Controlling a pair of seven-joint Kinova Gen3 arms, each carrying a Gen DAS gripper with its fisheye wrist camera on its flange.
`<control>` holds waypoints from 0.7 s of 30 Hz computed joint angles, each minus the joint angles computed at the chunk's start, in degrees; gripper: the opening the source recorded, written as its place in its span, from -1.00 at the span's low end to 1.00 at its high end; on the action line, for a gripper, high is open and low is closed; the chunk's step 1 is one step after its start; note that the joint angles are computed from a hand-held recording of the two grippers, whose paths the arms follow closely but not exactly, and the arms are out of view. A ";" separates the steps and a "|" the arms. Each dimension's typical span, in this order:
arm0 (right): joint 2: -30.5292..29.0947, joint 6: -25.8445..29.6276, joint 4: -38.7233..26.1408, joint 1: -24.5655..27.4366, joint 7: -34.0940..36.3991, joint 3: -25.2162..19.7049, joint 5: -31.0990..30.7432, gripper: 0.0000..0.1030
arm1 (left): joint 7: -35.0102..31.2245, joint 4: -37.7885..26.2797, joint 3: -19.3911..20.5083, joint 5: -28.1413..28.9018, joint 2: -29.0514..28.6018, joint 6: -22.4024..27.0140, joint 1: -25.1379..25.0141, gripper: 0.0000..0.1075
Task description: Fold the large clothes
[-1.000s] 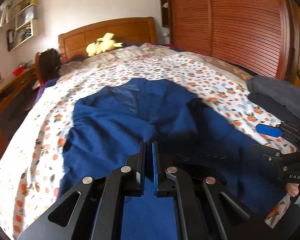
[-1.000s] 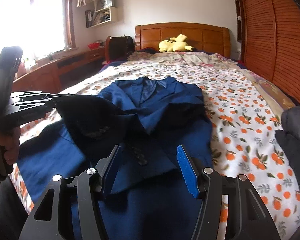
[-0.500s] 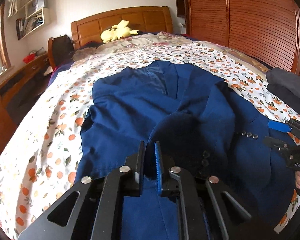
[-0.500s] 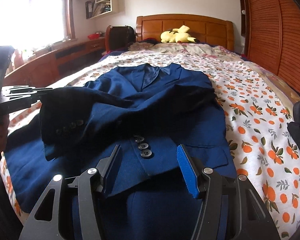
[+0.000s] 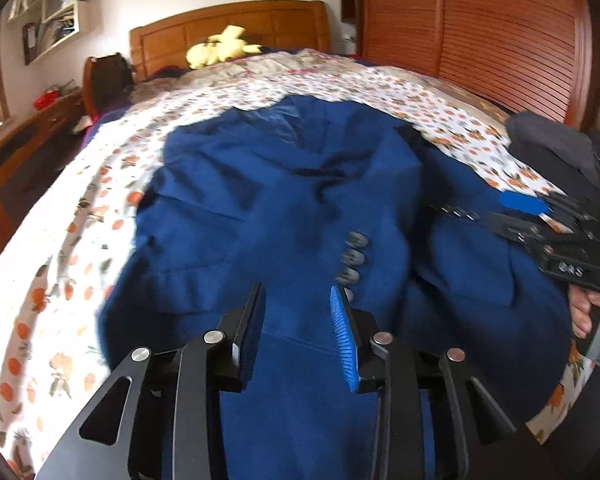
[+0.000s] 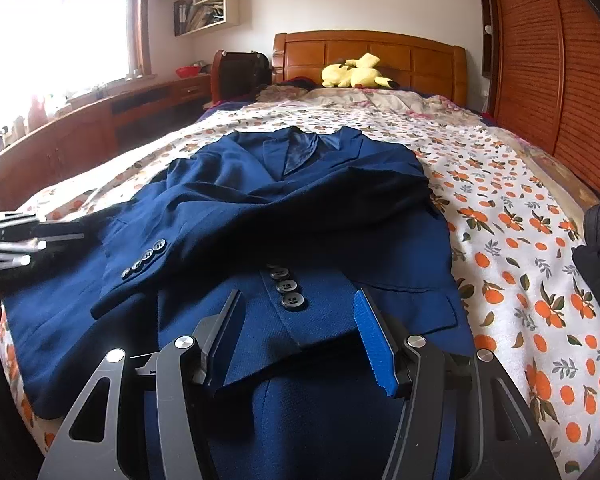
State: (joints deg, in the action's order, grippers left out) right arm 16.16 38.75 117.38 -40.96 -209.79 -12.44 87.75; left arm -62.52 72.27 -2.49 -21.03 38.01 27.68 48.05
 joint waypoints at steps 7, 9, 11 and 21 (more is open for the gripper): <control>-0.18 -0.01 0.46 0.31 -1.26 -0.21 0.82 0.07 | -2.20 -1.19 2.14 1.44 1.83 1.38 0.52 -0.33; -0.21 -0.10 0.49 0.39 -1.22 -0.26 0.87 0.07 | -2.76 -1.41 2.53 2.00 2.09 1.68 0.38 -0.33; -0.24 -0.19 0.60 0.48 -1.36 -0.29 1.06 0.07 | -3.35 -1.81 2.94 2.60 2.53 2.22 0.28 -0.33; -0.31 0.02 0.93 0.66 -1.74 -0.64 1.64 0.07 | -6.86 -3.82 4.96 4.81 3.85 4.96 -1.43 -0.85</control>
State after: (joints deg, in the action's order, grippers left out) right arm 15.85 38.76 118.31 -40.30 -211.53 -13.08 89.40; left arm -69.38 68.45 2.47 -16.23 41.86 32.64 46.62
